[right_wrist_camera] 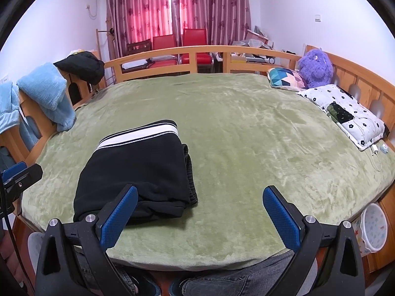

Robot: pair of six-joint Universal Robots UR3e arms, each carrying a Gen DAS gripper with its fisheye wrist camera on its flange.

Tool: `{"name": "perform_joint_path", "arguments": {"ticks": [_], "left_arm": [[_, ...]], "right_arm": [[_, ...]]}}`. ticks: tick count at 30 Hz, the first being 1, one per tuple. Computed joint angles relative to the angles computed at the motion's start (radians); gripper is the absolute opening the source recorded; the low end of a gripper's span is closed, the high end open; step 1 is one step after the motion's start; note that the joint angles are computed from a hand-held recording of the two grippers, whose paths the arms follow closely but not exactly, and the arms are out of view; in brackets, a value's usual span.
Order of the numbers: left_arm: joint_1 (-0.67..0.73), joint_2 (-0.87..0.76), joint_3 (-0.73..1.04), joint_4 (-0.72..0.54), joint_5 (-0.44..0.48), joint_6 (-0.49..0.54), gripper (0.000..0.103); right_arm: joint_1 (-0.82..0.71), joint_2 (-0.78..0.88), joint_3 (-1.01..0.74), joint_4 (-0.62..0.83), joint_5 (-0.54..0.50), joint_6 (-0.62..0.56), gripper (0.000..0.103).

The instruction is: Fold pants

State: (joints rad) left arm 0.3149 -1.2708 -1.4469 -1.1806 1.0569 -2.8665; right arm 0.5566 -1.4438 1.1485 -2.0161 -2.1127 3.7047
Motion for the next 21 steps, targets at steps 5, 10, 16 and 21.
{"name": "perform_joint_path", "arguments": {"ticks": [5, 10, 16, 21], "left_arm": [[0.000, -0.001, 0.003, -0.003, -0.002, 0.003, 0.091], [0.007, 0.010, -0.004, -0.010, -0.008, 0.002, 0.091], [0.011, 0.016, -0.005, -0.015, -0.007, 0.000, 0.091], [0.006, 0.013, -0.005, -0.010, 0.000, -0.004, 0.091]], "right_arm": [[0.003, -0.005, -0.001, 0.003, -0.005, -0.001, 0.100], [0.005, -0.008, -0.004, 0.009, -0.008, -0.004, 0.100], [0.010, 0.002, -0.029, 0.028, -0.012, -0.007, 0.100], [0.007, 0.003, -0.033, 0.033, -0.009, 0.001, 0.100]]}}
